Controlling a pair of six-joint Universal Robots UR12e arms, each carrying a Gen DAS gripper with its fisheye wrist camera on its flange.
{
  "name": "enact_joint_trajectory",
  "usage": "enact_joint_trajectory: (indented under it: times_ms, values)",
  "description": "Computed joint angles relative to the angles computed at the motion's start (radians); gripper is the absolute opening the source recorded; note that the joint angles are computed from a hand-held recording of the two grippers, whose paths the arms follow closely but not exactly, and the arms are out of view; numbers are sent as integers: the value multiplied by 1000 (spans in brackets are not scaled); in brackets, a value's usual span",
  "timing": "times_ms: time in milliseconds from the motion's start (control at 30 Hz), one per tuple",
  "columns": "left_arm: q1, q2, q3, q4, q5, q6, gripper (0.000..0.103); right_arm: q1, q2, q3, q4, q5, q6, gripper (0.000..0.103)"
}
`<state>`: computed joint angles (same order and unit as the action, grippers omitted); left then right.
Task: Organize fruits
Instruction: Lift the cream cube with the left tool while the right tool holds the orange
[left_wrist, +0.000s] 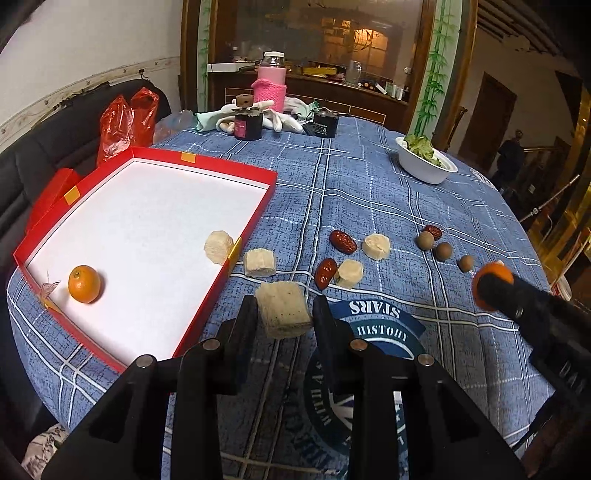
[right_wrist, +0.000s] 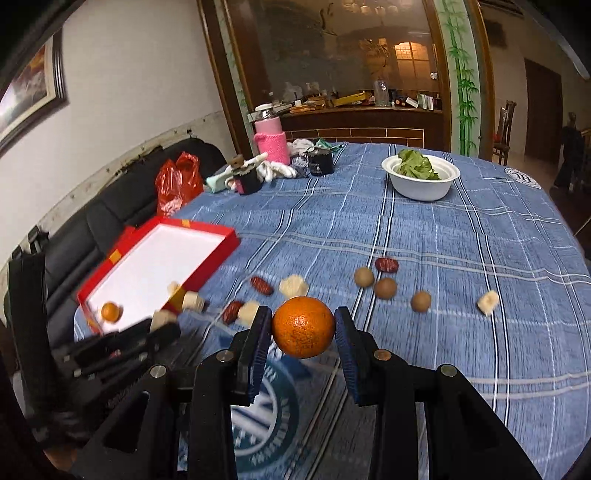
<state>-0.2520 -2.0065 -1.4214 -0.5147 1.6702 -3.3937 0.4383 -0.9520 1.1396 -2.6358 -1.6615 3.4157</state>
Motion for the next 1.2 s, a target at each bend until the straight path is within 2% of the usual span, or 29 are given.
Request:
enact_joint_trajectory:
  times_ms: [567,900,1200]
  values:
    - [12,7,-24,-14,-34,32,28,37,-18,40,8,-67,33,35]
    - [-1,-30,32,-5,-51,55,28,26,-1,37,0,-116,123,36]
    - [13,-7,-18,56,-63,34,28,19,2,43,-22,-100,140,36]
